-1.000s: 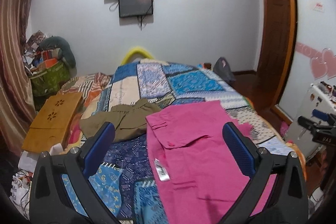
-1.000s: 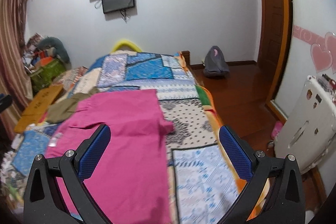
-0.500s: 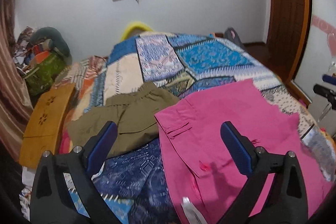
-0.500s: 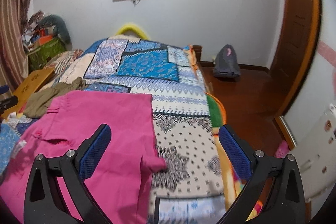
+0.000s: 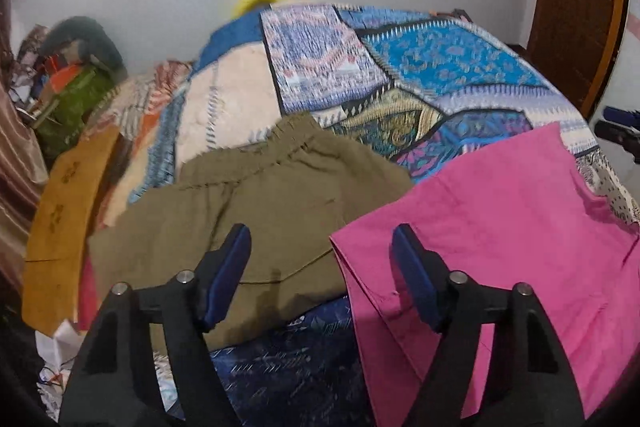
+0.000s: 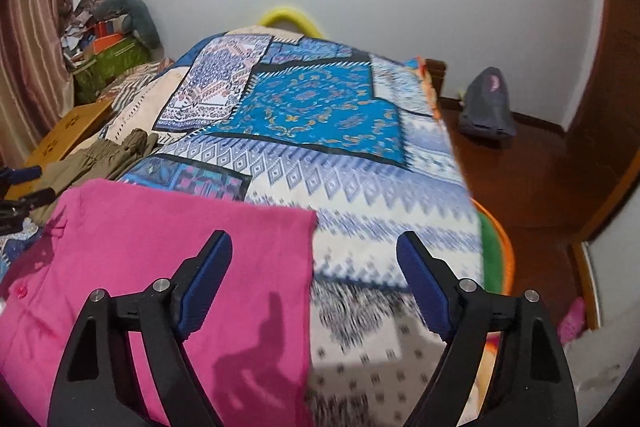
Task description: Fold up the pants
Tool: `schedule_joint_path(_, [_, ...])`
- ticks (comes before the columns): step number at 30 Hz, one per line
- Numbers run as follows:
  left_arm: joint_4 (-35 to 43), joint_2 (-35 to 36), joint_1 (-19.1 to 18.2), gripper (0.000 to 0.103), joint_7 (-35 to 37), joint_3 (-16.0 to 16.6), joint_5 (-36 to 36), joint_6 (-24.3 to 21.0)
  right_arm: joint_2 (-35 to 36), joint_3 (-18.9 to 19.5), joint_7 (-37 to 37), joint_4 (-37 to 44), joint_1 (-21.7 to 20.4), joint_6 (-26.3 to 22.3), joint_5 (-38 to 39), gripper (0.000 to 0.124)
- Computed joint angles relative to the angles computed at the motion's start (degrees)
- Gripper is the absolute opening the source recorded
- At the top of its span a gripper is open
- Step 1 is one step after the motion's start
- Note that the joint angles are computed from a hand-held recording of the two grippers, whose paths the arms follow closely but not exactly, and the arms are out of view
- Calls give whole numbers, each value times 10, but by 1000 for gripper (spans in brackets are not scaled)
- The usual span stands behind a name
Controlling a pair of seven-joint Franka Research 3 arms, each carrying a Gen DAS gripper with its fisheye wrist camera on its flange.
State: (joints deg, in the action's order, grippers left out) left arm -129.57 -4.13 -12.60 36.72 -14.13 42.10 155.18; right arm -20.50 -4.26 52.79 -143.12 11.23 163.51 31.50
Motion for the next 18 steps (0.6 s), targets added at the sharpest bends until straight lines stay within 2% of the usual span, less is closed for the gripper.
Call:
schedule_joint_path(2, [7,21,0,69,29,6,-27,14,33,1,1,28,-1,-16,-9,67])
schedule_joint_path(6, [4,38,1,69,66,14,-75,49,71,-6,-33,58,7,-42,21,66])
schedule_joint_path(10, [-8,47,5,68,120,19,-153,89,98,3,-44,77,-2,-77,36,46])
schedule_joint_path(12, [-16,47,5,61,167,18,-212,105,97,7,-66,73,0,-65,55,46])
schedule_joint_path(13, [-20,48,5,58,208,16,-260,114,96,7,-76,74,0,-69,61,40])
schedule_joint_path(15, [-25,49,4,43,275,11,-343,125,94,8,-86,76,-1,-78,72,28])
schedule_joint_path(16, [-25,51,2,39,338,6,-419,126,95,9,-88,78,-2,-81,74,18])
schedule_joint_path(17, [-23,52,1,30,367,4,-455,125,94,9,-93,79,-3,-85,78,13])
schedule_joint_path(18, [-19,53,0,25,369,4,-461,118,94,11,-94,79,-4,-84,78,12])
